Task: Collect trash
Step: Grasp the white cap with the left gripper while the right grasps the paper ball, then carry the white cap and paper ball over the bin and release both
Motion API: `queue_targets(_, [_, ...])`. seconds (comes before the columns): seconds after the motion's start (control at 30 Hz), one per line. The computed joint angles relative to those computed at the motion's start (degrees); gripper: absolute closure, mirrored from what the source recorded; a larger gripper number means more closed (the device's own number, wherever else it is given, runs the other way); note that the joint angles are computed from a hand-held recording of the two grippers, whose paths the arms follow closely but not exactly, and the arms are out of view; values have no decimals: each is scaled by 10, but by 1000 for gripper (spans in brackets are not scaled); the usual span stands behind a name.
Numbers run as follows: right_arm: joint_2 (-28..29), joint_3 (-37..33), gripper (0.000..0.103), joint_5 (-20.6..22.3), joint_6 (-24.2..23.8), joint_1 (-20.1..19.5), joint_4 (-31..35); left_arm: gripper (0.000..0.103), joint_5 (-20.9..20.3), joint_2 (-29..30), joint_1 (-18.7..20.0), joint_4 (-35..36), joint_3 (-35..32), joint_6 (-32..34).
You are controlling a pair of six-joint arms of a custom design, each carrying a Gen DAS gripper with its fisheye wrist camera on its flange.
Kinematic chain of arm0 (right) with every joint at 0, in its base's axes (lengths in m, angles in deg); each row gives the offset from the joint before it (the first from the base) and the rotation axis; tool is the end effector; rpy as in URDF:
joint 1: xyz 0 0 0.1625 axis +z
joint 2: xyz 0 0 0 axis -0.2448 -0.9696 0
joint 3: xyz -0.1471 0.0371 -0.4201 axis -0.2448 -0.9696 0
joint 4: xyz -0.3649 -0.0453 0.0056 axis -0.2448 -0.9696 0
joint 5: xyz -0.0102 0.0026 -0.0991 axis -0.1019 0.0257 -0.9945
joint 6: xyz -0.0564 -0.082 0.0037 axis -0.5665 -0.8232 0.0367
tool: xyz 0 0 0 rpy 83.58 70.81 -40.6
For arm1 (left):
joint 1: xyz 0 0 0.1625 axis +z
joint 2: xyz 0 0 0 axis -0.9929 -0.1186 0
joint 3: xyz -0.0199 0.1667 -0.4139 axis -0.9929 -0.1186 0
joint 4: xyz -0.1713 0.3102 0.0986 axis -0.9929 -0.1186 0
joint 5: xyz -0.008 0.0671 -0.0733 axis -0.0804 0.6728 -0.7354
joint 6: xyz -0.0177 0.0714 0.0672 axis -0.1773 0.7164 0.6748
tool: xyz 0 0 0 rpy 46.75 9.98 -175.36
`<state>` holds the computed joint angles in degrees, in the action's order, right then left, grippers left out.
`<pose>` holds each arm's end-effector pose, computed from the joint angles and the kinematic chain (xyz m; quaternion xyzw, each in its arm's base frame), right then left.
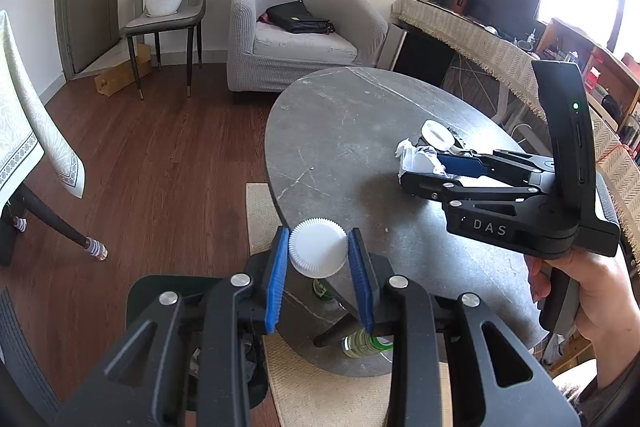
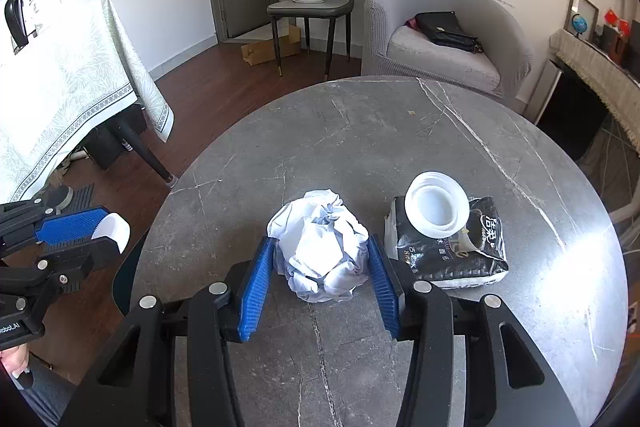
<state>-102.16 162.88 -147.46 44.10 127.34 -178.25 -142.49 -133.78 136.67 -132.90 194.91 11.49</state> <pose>0.3342 -0.5946 0.0920 0.2578 -0.8754 0.2791 0.2989 -0.1793 -0.5555 0.2947 0.2597 0.9041 -0.2734 0.2009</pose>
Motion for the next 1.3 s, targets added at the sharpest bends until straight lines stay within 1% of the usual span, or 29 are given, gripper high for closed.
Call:
queue_targets(0.1, [1,-5,59,12,4,4,3,71,4,-11,8,-2,4,0])
queue_targets(0.27, [12,-24,59,23,-2,20,9,71,18,-29,25,7,12,-2])
queue_targets(0.73, [54,-92,59,75,5,51,56,71,48,-57,75,57,15,-15])
queue_targets(1.13, [95,-144,59,96,1,65,96,70,62,-67,114,111,18,-25])
queue_targets(1.3, [107,-158,59,104,2,68,107,70,70,-70,126,135,21,-13])
